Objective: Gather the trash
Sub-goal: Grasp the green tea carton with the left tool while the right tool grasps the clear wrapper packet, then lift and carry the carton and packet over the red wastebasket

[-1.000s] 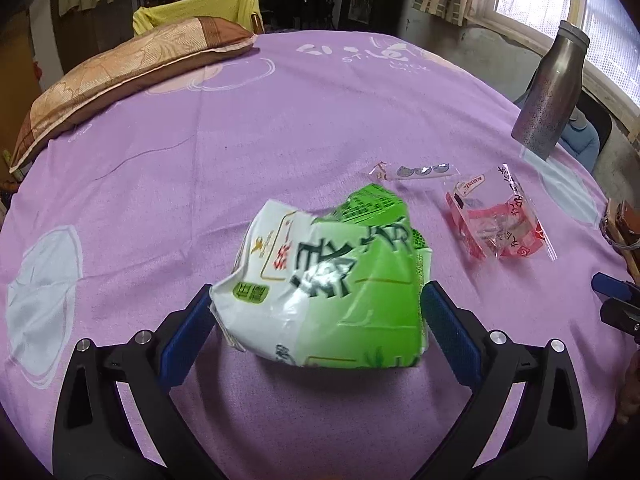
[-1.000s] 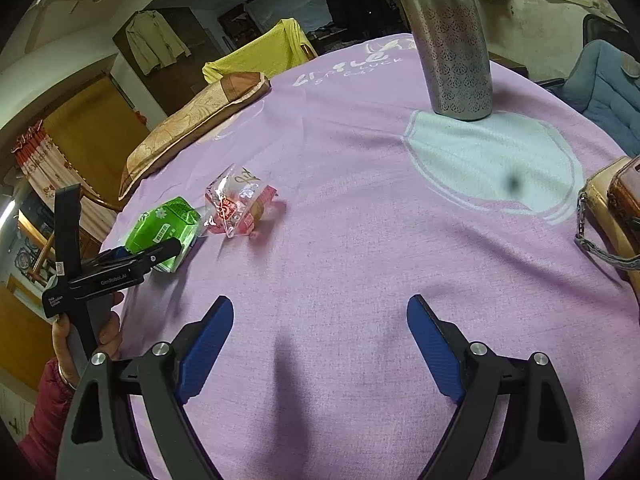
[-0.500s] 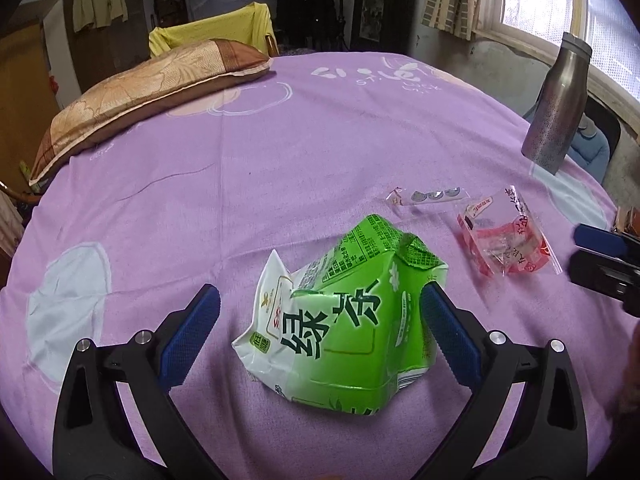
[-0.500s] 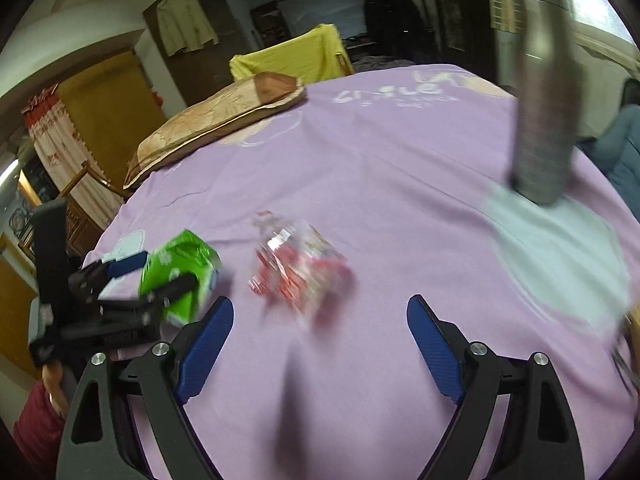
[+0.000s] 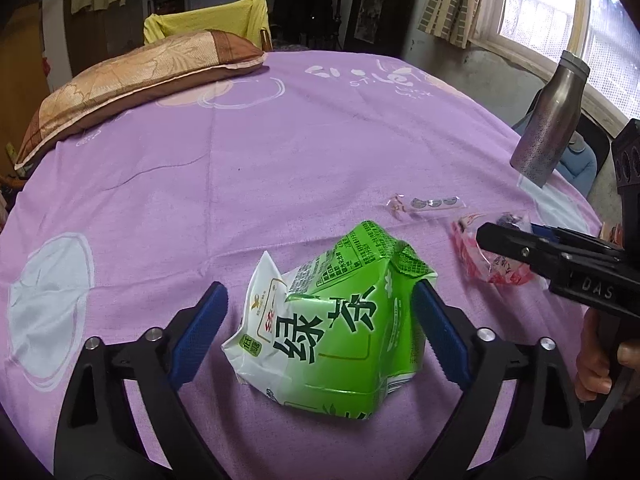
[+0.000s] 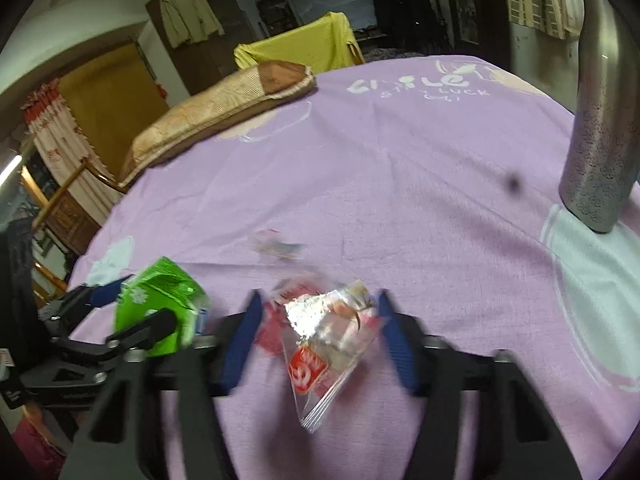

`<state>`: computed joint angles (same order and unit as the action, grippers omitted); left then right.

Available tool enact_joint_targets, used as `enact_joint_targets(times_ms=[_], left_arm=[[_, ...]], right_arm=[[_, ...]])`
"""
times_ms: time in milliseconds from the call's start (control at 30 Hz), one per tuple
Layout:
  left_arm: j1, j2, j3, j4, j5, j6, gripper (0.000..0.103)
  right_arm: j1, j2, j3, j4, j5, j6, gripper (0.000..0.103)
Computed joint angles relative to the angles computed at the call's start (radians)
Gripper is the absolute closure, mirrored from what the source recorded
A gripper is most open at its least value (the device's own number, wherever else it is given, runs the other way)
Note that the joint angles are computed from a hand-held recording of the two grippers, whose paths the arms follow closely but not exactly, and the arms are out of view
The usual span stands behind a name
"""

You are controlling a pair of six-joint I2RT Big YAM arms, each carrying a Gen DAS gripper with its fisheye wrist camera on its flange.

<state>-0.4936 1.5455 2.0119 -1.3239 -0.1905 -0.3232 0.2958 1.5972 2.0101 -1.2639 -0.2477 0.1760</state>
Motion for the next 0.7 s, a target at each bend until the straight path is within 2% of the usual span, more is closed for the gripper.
enact_joint_targets(times_ms=[67, 133, 267, 433, 700], left_arm=[[-0.003, -0.005, -0.003, 0.010, 0.005, 0.008, 0.027], [-0.008, -0.013, -0.011, 0.024, -0.001, 0.012, 0.030], [-0.019, -0.041, -0.032, 0.072, -0.016, 0.027, 0.035], [-0.031, -0.069, -0.052, 0.122, -0.046, 0.046, 0.035], [-0.019, -0.076, -0.055, 0.127, -0.042, 0.033, 0.035]], right_arm=[[0.001, -0.016, -0.018, 0.027, 0.008, -0.005, 0.072], [0.005, -0.031, -0.035, 0.051, 0.030, -0.011, 0.075], [-0.006, -0.047, -0.050, 0.074, 0.034, 0.006, 0.076], [-0.012, -0.058, -0.059, 0.097, 0.052, 0.010, 0.076], [-0.007, -0.070, -0.068, 0.125, 0.075, -0.006, 0.076]])
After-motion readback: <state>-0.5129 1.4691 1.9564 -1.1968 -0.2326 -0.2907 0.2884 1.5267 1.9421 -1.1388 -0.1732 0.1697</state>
